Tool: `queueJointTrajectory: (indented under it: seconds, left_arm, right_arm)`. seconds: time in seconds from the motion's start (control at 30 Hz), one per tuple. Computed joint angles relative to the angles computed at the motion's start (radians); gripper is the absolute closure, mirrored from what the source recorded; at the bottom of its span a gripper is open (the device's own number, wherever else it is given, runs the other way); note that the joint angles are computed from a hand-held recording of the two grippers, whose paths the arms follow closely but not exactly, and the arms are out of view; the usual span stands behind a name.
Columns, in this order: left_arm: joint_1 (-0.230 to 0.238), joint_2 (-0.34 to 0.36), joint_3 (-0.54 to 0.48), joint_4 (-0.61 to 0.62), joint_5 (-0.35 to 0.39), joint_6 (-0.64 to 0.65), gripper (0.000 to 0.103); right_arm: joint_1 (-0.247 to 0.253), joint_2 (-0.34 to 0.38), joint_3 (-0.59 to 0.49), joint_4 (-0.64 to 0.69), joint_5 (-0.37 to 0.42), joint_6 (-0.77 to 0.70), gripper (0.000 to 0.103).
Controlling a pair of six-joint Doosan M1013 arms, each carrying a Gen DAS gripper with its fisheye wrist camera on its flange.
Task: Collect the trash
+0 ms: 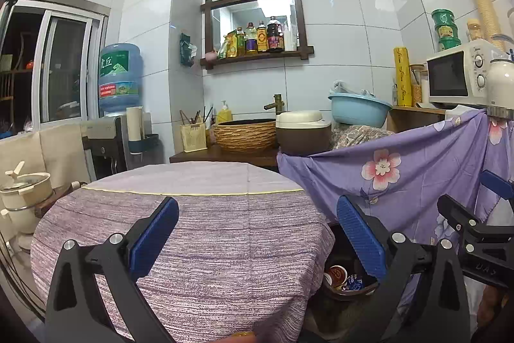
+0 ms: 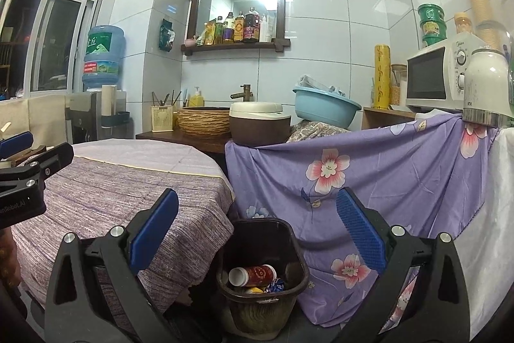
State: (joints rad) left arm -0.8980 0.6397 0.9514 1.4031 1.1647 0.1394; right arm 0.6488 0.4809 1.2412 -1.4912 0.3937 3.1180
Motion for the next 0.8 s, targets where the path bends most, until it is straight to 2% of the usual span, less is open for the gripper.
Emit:
queueJointTrajectory:
  seconds: [0.8]
  left_arm:
    - [0.007,0.003,-0.005,-0.043,0.001,0.003,0.005]
  right_arm:
    - [-0.005,0.008,-0.004,0.044,-0.007,-0.036,0.006]
